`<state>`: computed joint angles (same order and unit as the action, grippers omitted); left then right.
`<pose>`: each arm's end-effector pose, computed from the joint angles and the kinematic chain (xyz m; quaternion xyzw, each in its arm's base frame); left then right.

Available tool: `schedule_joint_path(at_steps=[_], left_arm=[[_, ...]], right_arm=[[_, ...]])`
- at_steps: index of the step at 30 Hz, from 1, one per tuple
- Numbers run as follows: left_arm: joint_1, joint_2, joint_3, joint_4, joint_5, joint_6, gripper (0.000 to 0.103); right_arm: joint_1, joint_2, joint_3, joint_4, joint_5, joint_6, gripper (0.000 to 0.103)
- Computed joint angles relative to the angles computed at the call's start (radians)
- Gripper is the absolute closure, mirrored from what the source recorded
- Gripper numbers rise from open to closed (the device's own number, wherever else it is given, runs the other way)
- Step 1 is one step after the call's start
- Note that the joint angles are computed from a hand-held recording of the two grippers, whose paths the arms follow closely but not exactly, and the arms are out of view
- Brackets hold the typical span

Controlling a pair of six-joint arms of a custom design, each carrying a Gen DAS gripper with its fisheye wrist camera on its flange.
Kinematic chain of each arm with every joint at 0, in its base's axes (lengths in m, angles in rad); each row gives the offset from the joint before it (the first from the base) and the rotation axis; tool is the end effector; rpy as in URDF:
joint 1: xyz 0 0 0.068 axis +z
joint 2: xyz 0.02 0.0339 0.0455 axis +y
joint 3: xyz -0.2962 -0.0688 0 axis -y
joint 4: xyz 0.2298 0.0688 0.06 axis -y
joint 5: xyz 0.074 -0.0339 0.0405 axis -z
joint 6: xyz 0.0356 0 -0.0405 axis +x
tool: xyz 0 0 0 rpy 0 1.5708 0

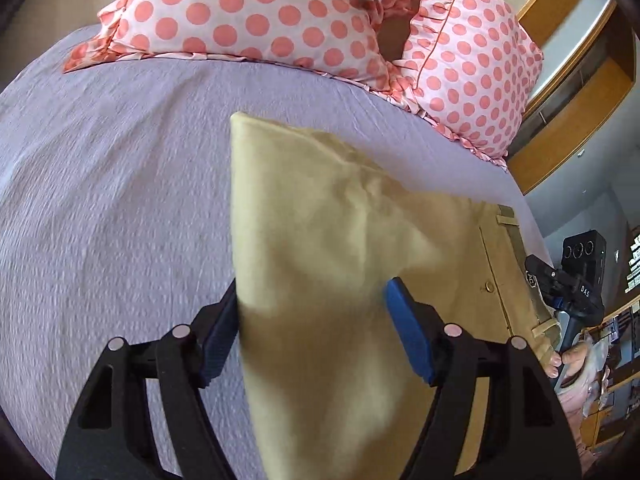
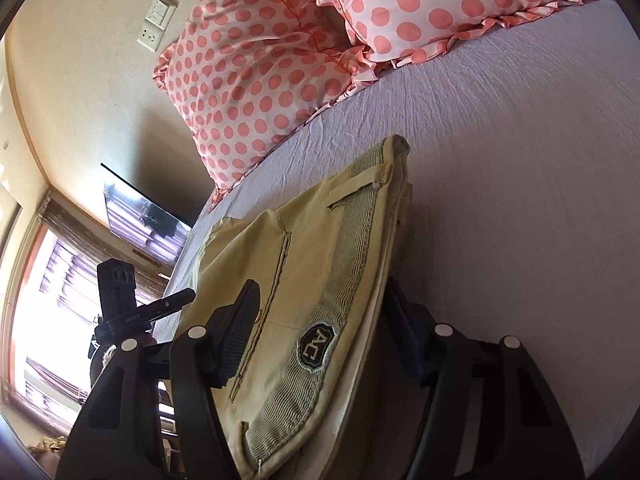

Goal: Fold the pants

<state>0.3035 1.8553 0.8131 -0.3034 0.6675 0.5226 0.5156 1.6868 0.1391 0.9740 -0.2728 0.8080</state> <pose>0.2868 0.0667 0.1302 0.1392 0.9292 -0.2555 0.2279 0.1784 0.1121 0.1206 0.0624 0.8703 0.3853 0.3003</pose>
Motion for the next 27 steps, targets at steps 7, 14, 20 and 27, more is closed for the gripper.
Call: schedule_joint_path(at_steps=[7, 14, 20, 27], left_arm=[[-0.007, 0.076, 0.119, -0.117, 0.056, -0.007, 0.094], [-0.067, -0.062, 0.121, 0.01, 0.051, -0.145, 0.099], [-0.233, 0.041, 0.245, 0.247, -0.156, -0.398, 0.095], [-0.24, 0.155, 0.299, 0.284, -0.355, -0.453, 0.07]], right_arm=[[-0.084, 0.237, -0.084, 0.429, -0.187, 0.087, 0.089], [-0.161, 0.025, 0.06, 0.154, -0.235, 0.022, 0.092], [-0.297, 0.06, 0.25, -0.005, -0.222, -0.025, 0.093], [-0.246, -0.019, 0.313, -0.427, 0.145, -0.106, 0.061]])
